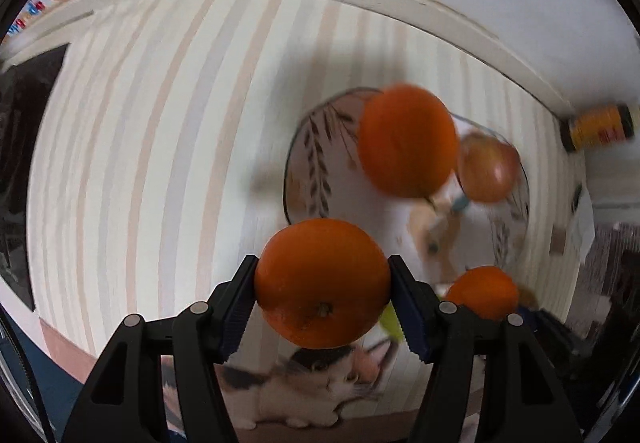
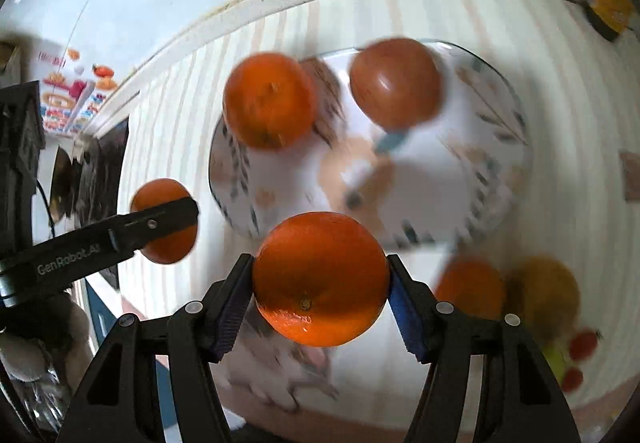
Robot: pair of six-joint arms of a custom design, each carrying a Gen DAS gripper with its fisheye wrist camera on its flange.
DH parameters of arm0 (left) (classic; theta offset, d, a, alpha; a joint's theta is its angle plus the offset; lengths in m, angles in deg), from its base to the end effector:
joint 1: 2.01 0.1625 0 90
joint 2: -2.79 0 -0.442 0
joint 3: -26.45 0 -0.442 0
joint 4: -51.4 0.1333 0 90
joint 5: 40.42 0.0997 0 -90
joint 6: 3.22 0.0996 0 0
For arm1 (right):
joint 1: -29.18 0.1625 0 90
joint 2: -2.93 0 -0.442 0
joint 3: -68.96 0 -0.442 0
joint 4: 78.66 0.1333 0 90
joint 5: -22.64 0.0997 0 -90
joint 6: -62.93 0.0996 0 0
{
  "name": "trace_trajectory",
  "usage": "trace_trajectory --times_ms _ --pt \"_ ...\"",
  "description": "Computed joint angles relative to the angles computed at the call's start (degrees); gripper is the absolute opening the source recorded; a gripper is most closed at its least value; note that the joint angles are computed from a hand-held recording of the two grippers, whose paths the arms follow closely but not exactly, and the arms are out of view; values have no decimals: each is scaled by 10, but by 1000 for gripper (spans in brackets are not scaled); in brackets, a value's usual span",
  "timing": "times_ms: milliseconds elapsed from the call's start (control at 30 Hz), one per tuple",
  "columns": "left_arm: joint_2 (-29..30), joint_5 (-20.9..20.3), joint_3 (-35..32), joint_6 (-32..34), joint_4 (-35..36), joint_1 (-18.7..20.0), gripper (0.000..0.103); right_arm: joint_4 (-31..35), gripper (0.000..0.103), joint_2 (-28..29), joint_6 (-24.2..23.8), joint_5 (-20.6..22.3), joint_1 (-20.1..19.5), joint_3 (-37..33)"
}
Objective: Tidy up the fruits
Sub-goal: 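Set both tangerines on the floral plate while both tools open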
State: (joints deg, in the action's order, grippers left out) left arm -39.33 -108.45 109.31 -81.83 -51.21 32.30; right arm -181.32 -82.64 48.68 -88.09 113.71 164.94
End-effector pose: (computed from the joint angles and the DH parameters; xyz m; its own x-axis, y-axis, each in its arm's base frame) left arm -0.4879 -0.5395 0.0420 -0.7885 -0.3164 -0.5273 -0.2258 0.9466 -0.2303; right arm 0.0431 -0.5789 0.4341 -0.9245 -0.1450 0.3525 -0.1365 0.9894 0.0490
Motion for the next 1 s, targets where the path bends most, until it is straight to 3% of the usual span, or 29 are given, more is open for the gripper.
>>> trace_trajectory --times_ms 167,467,533,600,667,700,733,800,1000 --pt "8 -26 -8 -1 -33 39 62 -29 67 50 26 3 6 -6" --pt "44 -34 -48 19 -6 58 62 -52 68 74 43 -1 4 18" --pt "53 -35 -58 21 -3 61 62 -45 71 75 44 10 -1 13" --pt "55 -34 -60 26 1 60 62 -33 87 74 46 19 -4 7" --pt "63 -32 -66 29 -2 59 62 -28 88 68 44 16 -2 3" --pt "65 -33 -67 31 -5 60 66 -27 88 67 42 15 -2 2" --pt "62 -32 -62 32 -15 59 77 -24 89 68 42 11 -1 0" --pt "59 -18 -59 30 -16 54 88 -17 95 69 44 5 0 -4" --pt "50 22 -61 24 -1 34 89 -19 95 51 35 -38 9 -2"
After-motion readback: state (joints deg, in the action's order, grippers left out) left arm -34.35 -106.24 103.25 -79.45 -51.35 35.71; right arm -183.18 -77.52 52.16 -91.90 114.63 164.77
